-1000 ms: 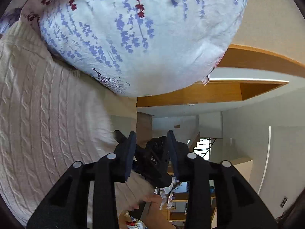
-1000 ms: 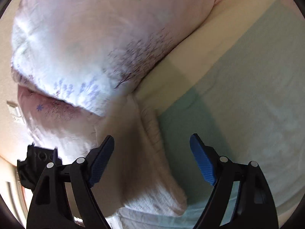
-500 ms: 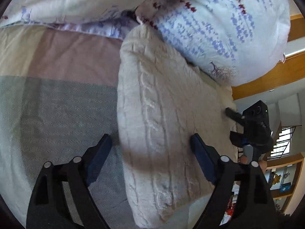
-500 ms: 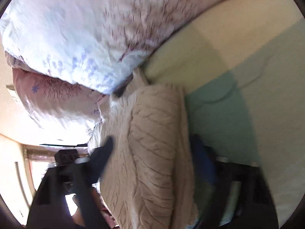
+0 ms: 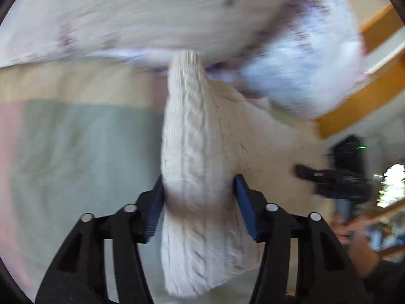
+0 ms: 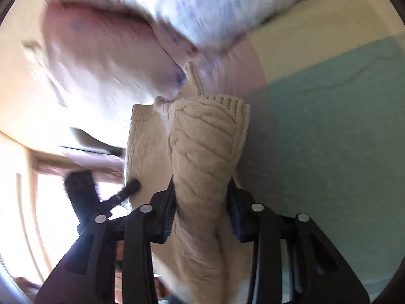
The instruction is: Fold small clothes
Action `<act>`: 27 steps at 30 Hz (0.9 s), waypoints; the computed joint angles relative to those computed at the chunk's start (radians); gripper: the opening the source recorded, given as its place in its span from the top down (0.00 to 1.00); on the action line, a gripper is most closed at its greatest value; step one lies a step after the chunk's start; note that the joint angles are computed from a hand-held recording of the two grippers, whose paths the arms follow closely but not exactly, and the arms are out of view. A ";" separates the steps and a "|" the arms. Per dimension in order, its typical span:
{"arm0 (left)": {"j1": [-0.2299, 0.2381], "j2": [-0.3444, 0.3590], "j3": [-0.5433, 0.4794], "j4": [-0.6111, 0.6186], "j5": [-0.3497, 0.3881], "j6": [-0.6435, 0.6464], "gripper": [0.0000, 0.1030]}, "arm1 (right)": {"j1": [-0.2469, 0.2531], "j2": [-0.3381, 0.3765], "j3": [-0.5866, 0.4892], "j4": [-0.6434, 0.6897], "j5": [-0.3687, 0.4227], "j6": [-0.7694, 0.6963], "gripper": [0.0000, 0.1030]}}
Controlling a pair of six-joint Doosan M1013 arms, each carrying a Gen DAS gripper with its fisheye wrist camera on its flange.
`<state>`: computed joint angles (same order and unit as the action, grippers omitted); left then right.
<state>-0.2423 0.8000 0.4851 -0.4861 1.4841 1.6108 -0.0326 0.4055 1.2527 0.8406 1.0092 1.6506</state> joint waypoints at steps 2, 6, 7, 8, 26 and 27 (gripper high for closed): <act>0.011 -0.061 0.102 0.022 -0.079 -0.026 0.37 | 0.008 -0.008 0.006 -0.060 -0.028 0.078 0.55; 0.019 -0.207 0.334 0.059 -0.309 0.016 0.17 | 0.002 -0.065 0.087 -0.016 -0.161 0.098 0.34; 0.023 -0.223 0.362 0.065 -0.327 0.022 0.17 | 0.003 -0.061 0.080 -0.022 -0.153 0.100 0.44; 0.032 -0.236 0.378 0.067 -0.326 0.028 0.17 | 0.009 -0.054 0.069 -0.026 -0.142 0.078 0.63; -0.001 -0.392 0.653 0.171 -0.408 0.080 0.05 | 0.085 -0.149 0.088 -0.284 -0.304 0.056 0.45; -0.004 -0.395 0.659 0.178 -0.409 0.079 0.03 | 0.095 -0.172 0.126 -0.217 -0.299 -0.023 0.45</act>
<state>-0.2462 0.4047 1.1436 -0.3084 1.0756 1.6896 0.0625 0.2335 1.3788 0.6238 0.7106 1.6276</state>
